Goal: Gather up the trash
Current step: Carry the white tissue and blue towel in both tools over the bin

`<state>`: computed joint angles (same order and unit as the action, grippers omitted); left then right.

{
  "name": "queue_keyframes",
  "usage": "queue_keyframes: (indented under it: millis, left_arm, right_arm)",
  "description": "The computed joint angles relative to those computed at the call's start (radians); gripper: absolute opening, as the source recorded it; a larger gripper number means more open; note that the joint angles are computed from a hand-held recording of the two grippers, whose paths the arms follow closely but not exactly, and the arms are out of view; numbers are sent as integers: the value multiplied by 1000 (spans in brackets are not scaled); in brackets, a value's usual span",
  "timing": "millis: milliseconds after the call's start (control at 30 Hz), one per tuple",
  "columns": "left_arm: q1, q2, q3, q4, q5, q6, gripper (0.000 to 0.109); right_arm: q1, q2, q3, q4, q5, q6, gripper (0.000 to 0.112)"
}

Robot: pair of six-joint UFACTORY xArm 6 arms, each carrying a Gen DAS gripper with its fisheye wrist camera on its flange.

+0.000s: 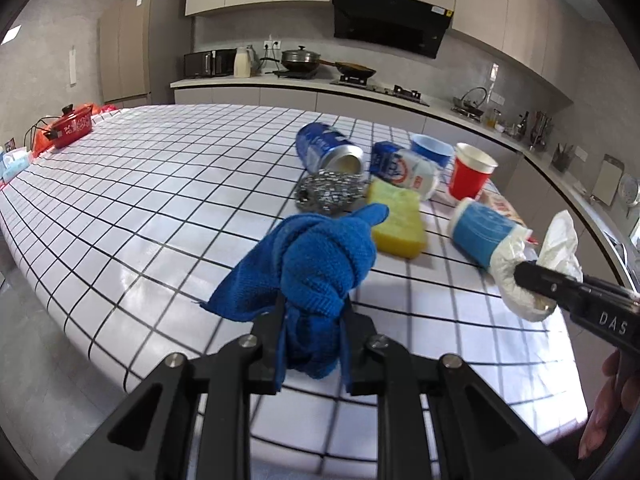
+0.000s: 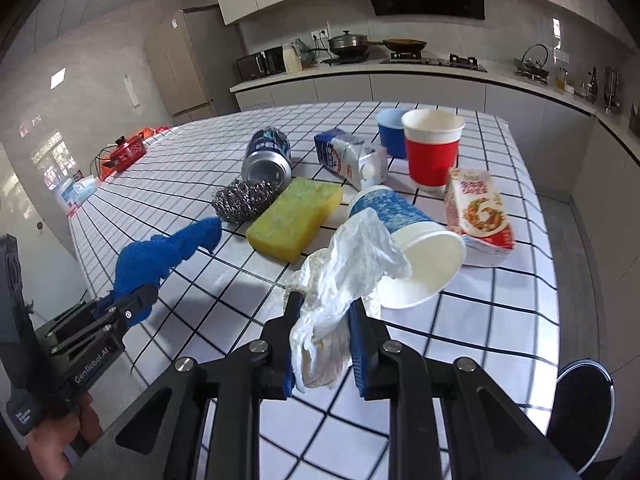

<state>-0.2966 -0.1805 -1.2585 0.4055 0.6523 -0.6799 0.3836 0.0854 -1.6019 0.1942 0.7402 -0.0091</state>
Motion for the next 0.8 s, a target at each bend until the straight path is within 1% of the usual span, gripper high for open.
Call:
queue_keyframes:
  millis: [167,333,367,533,800]
  left_arm:
    - [-62,-27,3,39,30,-47,21]
    - [-132,-20,-28,60,58,-83,21]
    - [-145,-16,-38,50,63,-72,21]
    - [-234,33,-103,62,76,-85,21]
    - [-365,163,-256,52,90,-61,21]
  right_arm:
    - [-27,-86,66,25,-8,-39,23]
    - [-89,-184,143,63,-5,-93,23]
    - [-99,-197,154,68,-4,-100,23]
    - [-187,-288,228,108,16,-159,23]
    - [-386,-422,329,182,72,-275,23]
